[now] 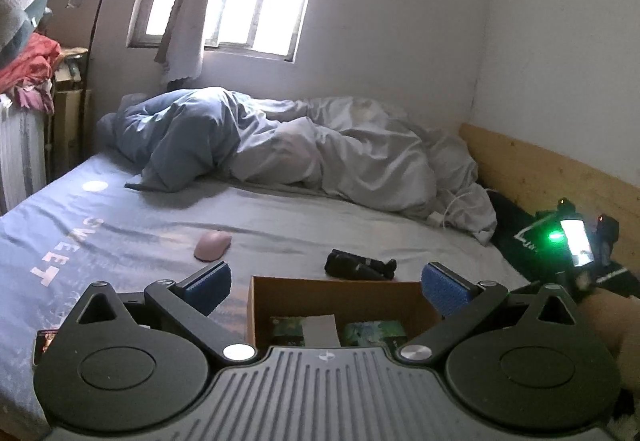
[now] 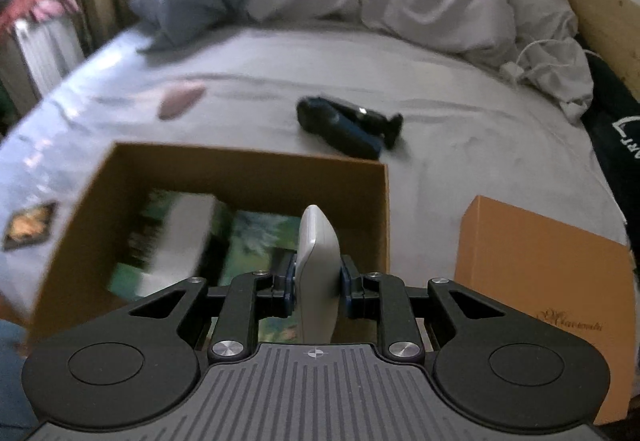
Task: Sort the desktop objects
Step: 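Carry the white remote into the cardboard box with the right tool, then open the right tool and release the remote beside the tissue packs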
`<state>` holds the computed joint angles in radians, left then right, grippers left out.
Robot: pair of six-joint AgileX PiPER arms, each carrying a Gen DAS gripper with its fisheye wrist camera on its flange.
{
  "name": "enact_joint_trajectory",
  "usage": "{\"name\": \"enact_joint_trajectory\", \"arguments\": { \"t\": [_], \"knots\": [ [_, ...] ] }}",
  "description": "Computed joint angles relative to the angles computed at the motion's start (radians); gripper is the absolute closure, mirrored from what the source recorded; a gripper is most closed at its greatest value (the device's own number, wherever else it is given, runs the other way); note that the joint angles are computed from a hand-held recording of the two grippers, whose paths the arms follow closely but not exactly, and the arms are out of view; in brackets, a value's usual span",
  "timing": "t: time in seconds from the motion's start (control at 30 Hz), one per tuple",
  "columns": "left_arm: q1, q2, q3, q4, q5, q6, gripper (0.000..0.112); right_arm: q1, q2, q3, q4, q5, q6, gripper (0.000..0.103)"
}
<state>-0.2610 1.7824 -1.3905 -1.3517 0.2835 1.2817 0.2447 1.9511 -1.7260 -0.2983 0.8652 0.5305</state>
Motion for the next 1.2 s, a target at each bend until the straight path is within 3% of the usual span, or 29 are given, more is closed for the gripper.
{"name": "enact_joint_trajectory", "arguments": {
  "t": [0.23,0.47,0.67,0.8,1.03,1.2],
  "knots": [
    [0.002,-0.004,0.028,-0.020,0.003,0.046,0.009,0.007,0.171,-0.129,-0.077,0.065,0.037,0.079],
    [0.003,-0.009,0.059,-0.007,0.004,0.048,0.009,-0.002,0.242,-0.183,-0.090,0.077,0.080,0.078],
    [0.001,-0.023,0.072,-0.008,0.002,0.057,0.009,-0.016,0.300,-0.315,-0.053,0.164,0.028,0.077],
    [0.000,-0.029,0.076,-0.015,-0.002,0.060,0.009,-0.013,0.274,-0.273,-0.052,0.142,0.033,0.075],
    [-0.004,-0.025,0.067,0.018,-0.010,0.020,0.009,-0.023,0.156,-0.142,-0.042,0.059,0.041,0.053],
    [-0.009,-0.026,0.064,0.029,-0.017,0.008,0.009,-0.029,0.031,-0.018,-0.028,-0.013,0.061,0.044]
  ]
}}
